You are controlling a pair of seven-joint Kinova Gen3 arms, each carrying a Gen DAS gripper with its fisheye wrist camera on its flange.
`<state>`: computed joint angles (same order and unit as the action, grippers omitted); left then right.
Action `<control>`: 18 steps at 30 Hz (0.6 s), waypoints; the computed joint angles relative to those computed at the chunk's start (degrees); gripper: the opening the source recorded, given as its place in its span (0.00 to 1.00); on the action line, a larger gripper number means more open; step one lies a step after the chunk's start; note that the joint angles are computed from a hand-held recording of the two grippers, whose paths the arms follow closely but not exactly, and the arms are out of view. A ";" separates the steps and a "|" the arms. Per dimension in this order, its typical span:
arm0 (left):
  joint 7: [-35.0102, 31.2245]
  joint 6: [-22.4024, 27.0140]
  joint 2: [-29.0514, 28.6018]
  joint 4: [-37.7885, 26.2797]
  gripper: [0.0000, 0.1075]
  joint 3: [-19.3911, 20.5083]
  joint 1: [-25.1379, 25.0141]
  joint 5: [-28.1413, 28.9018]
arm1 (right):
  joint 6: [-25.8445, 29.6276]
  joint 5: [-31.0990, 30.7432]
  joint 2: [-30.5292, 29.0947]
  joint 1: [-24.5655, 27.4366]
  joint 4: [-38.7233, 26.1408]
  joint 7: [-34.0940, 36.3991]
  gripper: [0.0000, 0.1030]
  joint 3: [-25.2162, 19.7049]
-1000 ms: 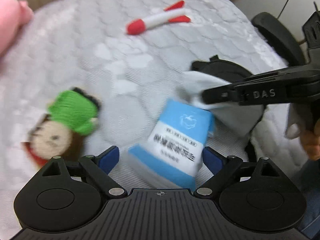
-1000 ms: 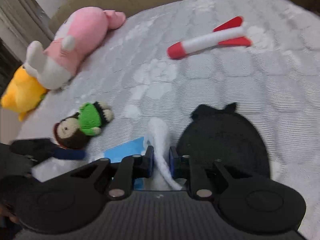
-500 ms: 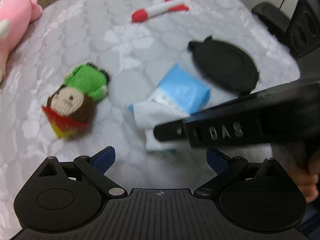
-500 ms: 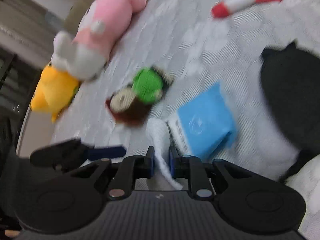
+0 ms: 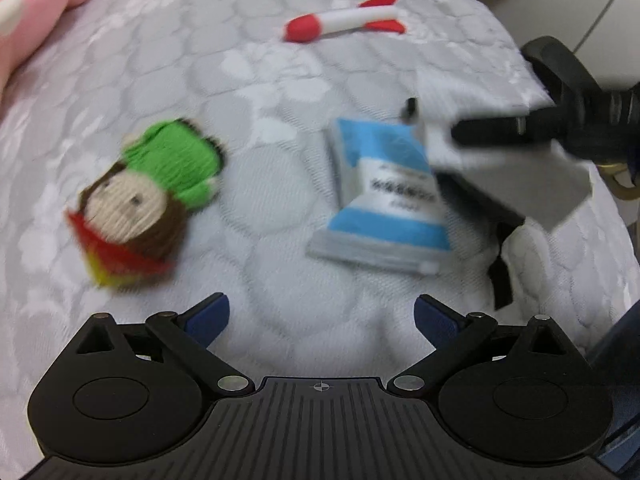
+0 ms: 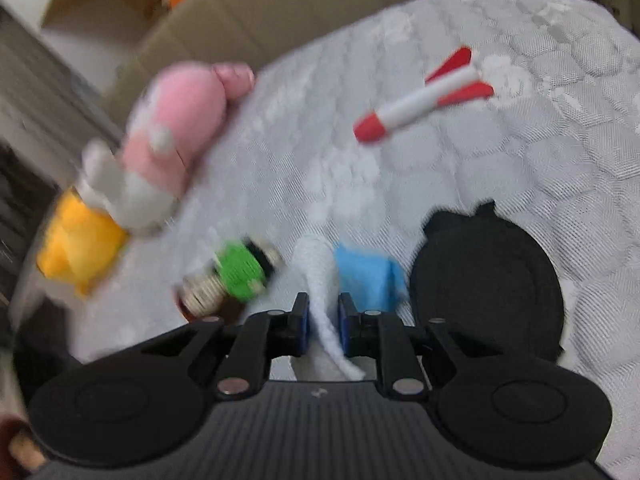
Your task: Clean container
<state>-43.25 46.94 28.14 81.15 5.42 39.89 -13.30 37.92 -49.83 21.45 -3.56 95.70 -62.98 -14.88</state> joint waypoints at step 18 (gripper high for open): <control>-14.64 -6.53 -0.82 2.39 0.94 -0.04 -4.18 12.72 | -2.02 6.54 4.29 0.61 -1.91 6.27 0.49 -5.39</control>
<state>-57.89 40.41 27.32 83.54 5.38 35.70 -0.57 35.90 -43.30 25.73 -2.95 93.79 -56.72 -20.27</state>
